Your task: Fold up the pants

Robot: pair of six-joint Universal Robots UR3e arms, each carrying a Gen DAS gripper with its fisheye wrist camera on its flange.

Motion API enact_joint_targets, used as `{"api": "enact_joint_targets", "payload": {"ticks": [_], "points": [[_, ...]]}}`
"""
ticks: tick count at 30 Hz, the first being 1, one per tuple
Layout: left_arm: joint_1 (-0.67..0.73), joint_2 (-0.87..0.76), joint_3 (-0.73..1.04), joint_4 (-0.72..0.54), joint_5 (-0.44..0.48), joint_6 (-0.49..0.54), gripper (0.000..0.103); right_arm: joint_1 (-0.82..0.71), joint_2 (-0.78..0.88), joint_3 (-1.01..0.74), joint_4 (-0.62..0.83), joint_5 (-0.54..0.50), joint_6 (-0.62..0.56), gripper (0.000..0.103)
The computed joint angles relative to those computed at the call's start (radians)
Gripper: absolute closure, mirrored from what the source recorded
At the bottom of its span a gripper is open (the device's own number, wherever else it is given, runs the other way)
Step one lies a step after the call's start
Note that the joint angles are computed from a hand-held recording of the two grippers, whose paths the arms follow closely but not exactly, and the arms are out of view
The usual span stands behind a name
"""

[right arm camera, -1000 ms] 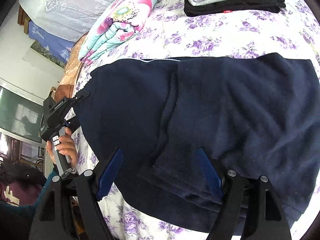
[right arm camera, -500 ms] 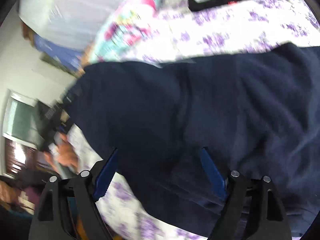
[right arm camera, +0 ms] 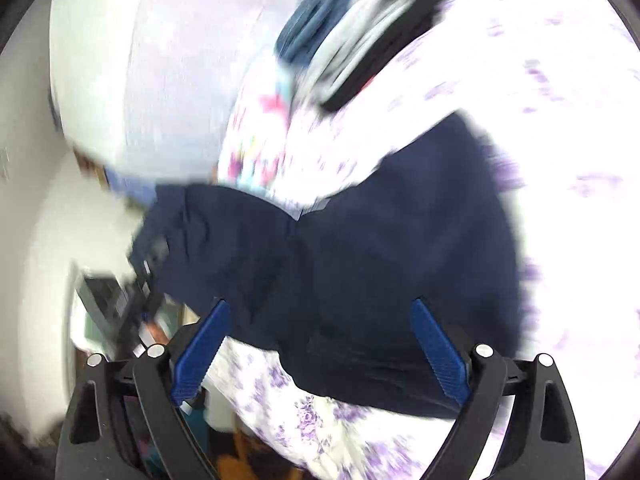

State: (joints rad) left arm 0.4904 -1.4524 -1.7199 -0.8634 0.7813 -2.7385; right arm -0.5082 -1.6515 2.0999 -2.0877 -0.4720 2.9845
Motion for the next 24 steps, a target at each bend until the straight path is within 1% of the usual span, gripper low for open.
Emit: {"api": "enact_joint_targets", "payload": {"ticks": [2,5,6,7,8,9,10,11,13,15,16,17,18,21,23,24], "points": [[-0.19,-0.001,-0.016,0.097,0.136,-0.038,0.072,-0.168,-0.12,0.06,0.267,0.025,-0.201,0.01],[-0.464,-0.077,-0.028,0.218,0.333,-0.075,0.072,-0.349,-0.167,0.079,0.589,-0.003,-0.454,0.009],[-0.556,-0.122,-0.025,0.239,0.397,-0.083,0.072,-0.395,-0.17,0.086,0.66,-0.021,-0.514,0.009],[-0.64,-0.174,-0.008,0.238,0.449,-0.096,0.072,-0.425,-0.176,0.1,0.684,-0.041,-0.539,0.009],[-0.711,-0.224,0.012,0.233,0.498,-0.107,0.072,-0.467,-0.165,0.086,0.741,-0.069,-0.598,0.009],[-0.769,-0.27,0.017,0.259,0.563,-0.108,0.072,-0.513,-0.163,0.086,0.805,-0.102,-0.676,0.009],[-0.843,-0.322,0.03,0.289,0.658,-0.113,0.072,-0.526,-0.153,0.076,0.822,-0.116,-0.7,0.009],[-0.886,-0.361,0.051,0.288,0.713,-0.121,0.072,-0.537,-0.144,0.07,0.833,-0.129,-0.722,0.009],[-0.922,-0.398,0.074,0.274,0.765,-0.138,0.072,-0.552,-0.135,0.057,0.872,-0.143,-0.778,0.009],[-0.941,-0.404,0.099,0.242,0.797,-0.148,0.066,-0.568,-0.124,0.037,0.913,-0.157,-0.836,0.009],[-0.944,-0.4,0.115,0.214,0.792,-0.154,0.046,-0.574,-0.15,0.036,0.959,-0.163,-0.863,0.009],[-0.939,-0.386,0.121,0.187,0.759,-0.161,0.03,-0.562,-0.145,0.02,0.973,-0.159,-0.869,0.009],[-0.945,-0.366,0.118,0.179,0.735,-0.177,0.029,-0.544,-0.13,0.002,0.972,-0.15,-0.864,0.009],[-1.018,-0.331,0.129,0.181,0.756,-0.191,0.027,-0.481,-0.086,-0.087,1.011,-0.096,-0.867,0.009],[-1.01,-0.276,0.103,0.166,0.71,-0.213,0.026,-0.442,-0.054,-0.168,1.08,-0.054,-0.903,0.009],[-0.997,-0.246,0.084,0.159,0.703,-0.231,0.026,-0.415,-0.03,-0.214,1.119,-0.028,-0.926,0.009]]}}
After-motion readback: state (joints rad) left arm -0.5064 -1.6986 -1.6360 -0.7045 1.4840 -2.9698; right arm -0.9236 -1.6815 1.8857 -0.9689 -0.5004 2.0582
